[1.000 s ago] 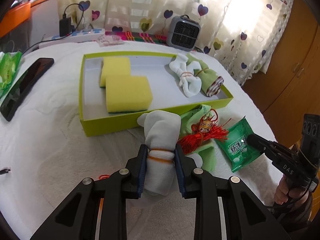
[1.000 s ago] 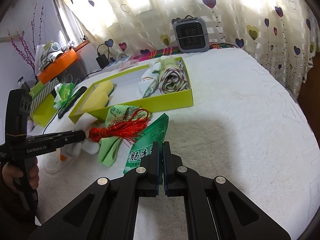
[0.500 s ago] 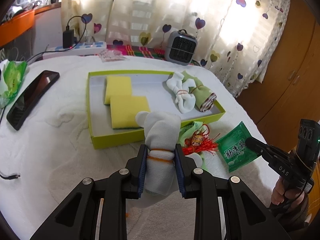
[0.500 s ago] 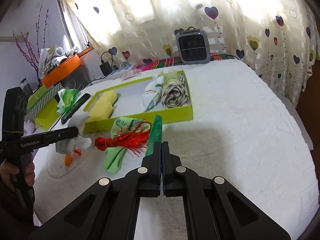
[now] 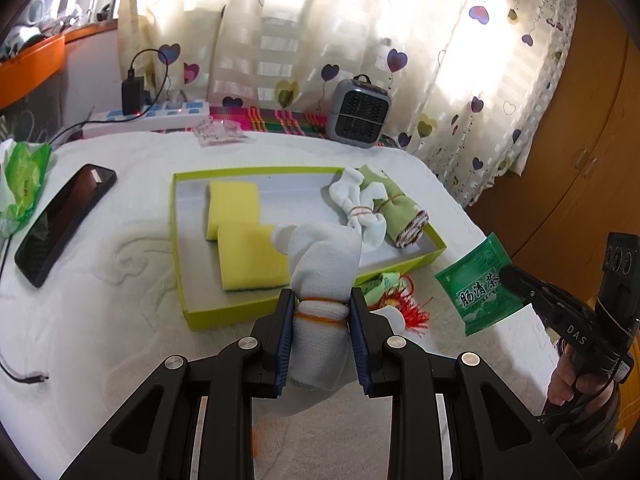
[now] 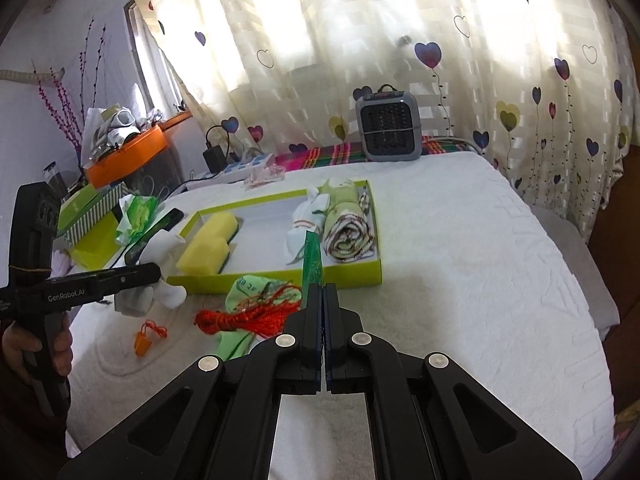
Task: Organize soft objects
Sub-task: 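Carry the sock bundle into the box with the left tool while the right tool carries the packet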
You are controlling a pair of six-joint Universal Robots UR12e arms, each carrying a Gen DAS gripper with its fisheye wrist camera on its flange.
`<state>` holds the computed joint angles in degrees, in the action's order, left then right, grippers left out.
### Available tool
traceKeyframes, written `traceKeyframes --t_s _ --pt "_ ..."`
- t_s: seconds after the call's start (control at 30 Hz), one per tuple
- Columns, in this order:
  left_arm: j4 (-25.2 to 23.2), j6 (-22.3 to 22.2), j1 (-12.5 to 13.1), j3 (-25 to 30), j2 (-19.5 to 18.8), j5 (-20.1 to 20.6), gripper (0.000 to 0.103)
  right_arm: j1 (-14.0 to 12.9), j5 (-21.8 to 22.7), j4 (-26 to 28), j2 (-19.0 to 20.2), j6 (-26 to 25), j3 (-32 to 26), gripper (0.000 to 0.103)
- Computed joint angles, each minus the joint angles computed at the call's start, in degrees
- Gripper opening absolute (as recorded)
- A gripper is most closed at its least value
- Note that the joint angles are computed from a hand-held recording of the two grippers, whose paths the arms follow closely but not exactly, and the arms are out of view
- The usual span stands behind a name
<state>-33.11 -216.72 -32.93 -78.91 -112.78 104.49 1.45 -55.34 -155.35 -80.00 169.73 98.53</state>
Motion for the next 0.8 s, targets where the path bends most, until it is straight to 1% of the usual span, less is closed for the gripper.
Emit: traceKeyframes --t_s 0.27,0.5,0.8 --pt "-0.3 0.6 0.8 1.7 -1.0 -0.8 0.025 0.3 0.2 -0.5 1.3 0.6 -2.2 0.000" --pt "-1.1 0.9 1.9 3.8 -2.4 -2.1 0.025 1.1 0.0 -0.8 3.1 1.0 -4.8 0.000" --pt "-2.2 0.7 3.0 6.5 -4.2 -3.3 0.025 2.3 -1.0 0.7 5.9 1.3 -8.7 0.000"
